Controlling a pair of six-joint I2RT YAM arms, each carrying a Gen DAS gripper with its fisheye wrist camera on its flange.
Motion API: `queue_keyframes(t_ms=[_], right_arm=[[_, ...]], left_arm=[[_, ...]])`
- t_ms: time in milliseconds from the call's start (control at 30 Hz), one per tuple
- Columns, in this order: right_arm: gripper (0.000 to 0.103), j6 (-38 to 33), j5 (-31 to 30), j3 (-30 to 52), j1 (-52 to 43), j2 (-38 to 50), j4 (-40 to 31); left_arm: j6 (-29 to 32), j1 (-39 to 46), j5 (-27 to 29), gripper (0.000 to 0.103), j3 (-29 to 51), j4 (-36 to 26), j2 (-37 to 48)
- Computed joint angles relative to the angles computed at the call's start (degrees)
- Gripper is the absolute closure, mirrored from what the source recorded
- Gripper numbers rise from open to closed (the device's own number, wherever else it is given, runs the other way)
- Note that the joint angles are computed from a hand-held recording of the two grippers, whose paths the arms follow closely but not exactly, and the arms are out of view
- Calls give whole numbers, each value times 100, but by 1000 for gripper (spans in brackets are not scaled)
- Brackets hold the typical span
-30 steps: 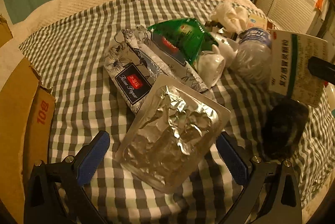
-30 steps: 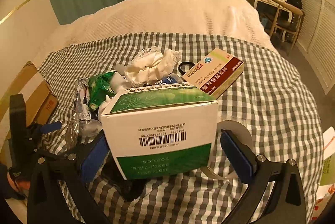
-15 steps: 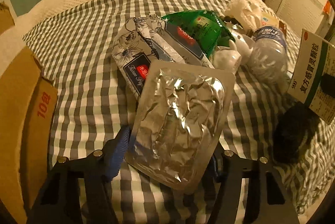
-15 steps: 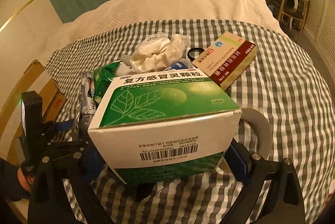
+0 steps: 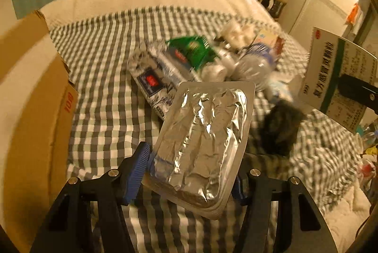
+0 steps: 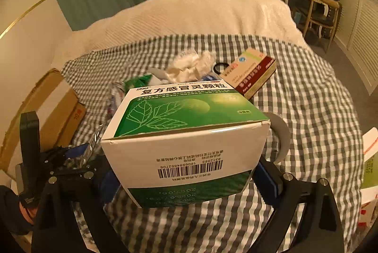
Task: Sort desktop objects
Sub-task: 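Grasp the foil blister pack with the left tool while the right tool grasps the green-and-white box, then carry the blister pack and green-and-white box into the cardboard box and release both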
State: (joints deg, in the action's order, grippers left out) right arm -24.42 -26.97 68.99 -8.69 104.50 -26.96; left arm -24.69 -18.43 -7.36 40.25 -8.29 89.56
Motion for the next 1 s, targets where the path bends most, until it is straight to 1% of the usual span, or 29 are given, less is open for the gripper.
queue_keyframes(t_ms=[67,133,233,300,467,567,633,667,767,833,933,967,1000], right_arm=[[8,16,-66,-113,-11,-276,-91],[8,38,-106,-230,-2,-561,-177],[8,99,-217,-395,59,-1062,-361],[8,149,-258,-452,116,-1333,-478],[8,371,-296,-410,375,-1968,-788],[8,485,-278,-261,561,-2305,-948],[8,592,-262,-71,720,-2430,-1069],[8,654,-221,53,840,-2489,-1148],[8,813,-60,361,1263,-2603,-1321],[8,949,27,587,1595,-2591,-1426],[8,1268,180,1004,2207,-2441,-1621],[8,1369,208,1141,2408,-2357,-1677],[8,1480,231,1298,2635,-2241,-1743]], left_arm=[[2,8,4,41,-223,-38,-444],[-147,-137,-99,41,-344,-289,-962],[-204,-242,-236,41,-366,-689,-1676],[-328,-470,-522,41,-329,-926,-2057],[-196,-439,-807,41,48,-1869,-3173],[-85,-219,-783,41,328,-2443,-3828],[39,69,-694,41,534,-2742,-4070],[130,338,-553,41,679,-2961,-4225],[345,1200,-36,41,970,-3335,-4480],[622,2045,404,41,1184,-3594,-4584],[1269,3589,1076,41,1438,-4018,-4635],[1423,3929,1243,41,1456,-4031,-4581],[1648,4447,1570,41,1427,-4032,-4524]])
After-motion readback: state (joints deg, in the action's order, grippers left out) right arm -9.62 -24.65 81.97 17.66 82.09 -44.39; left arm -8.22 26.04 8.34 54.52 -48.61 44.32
